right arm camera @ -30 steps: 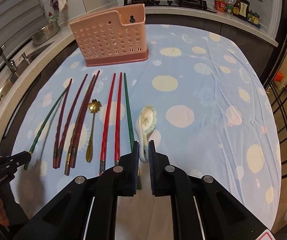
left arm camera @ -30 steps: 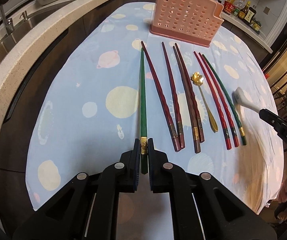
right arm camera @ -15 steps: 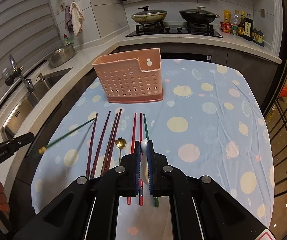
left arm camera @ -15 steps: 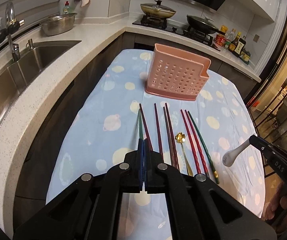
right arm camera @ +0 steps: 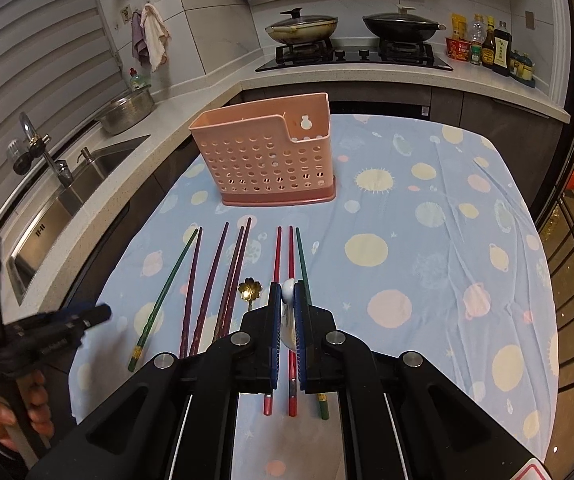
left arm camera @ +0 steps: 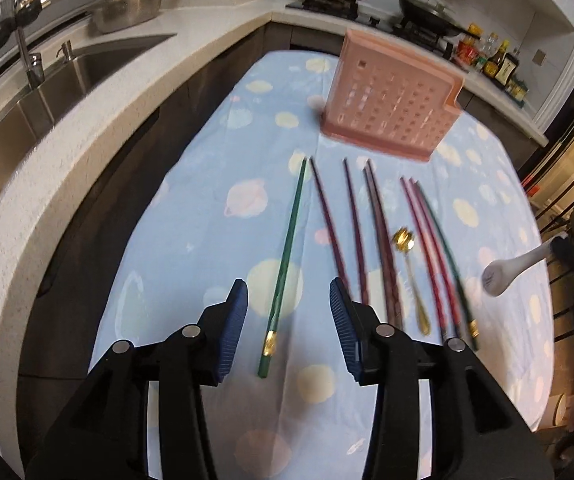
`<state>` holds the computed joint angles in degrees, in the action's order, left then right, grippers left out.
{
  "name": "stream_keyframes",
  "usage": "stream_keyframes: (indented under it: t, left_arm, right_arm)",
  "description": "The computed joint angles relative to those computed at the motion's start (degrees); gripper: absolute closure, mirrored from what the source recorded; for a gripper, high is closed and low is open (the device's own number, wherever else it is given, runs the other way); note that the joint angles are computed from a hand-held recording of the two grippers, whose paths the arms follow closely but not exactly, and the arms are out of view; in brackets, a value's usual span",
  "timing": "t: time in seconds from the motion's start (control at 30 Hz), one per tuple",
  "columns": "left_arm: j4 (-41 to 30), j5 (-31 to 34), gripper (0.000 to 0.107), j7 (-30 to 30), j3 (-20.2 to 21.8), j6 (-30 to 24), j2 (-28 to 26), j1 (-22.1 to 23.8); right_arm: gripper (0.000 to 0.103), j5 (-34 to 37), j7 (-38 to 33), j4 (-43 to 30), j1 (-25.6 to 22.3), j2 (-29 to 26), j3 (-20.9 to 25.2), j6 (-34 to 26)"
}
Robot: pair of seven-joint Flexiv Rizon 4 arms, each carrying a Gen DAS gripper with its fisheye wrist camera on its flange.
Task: Organize utensils
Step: 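Carry the green chopstick with the left tool while the right tool carries the spoon to the holder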
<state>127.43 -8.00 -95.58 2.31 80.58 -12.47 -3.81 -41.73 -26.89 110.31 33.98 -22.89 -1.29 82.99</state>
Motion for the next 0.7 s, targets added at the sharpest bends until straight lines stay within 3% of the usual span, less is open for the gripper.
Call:
stream_keyframes:
  t: [0.33,0.4,0.47,0.7]
  left_arm:
    - [0.1,2.0,0.073,-1.5,1.4,-0.4,-6.0,-1.1]
    - [-0.2,3.3,0.086,-2.3,2.5,-0.4,-6.2,-2.0]
    - [0.6,2.0,0.097,-0.7,0.8,-0.1,-5.6,-0.4]
    - [4.1,-2.3,0.100,2.6,-1.8,1.0,-0.6,1.0]
  right_arm:
    - [0.097,1.3,-0.6,0.0,0.3,-0.1,0.8,-0.8]
    - [0.097,1.3,-0.5,-0.1,0.4,-0.2,0.8,-1.0]
    - [0.097,1.6,-0.7,-0.2,0.3,-0.3,1.2,-1.3]
    - [0.097,0.4,0.2,0.3,0.8,0.4,0.4,-0.8]
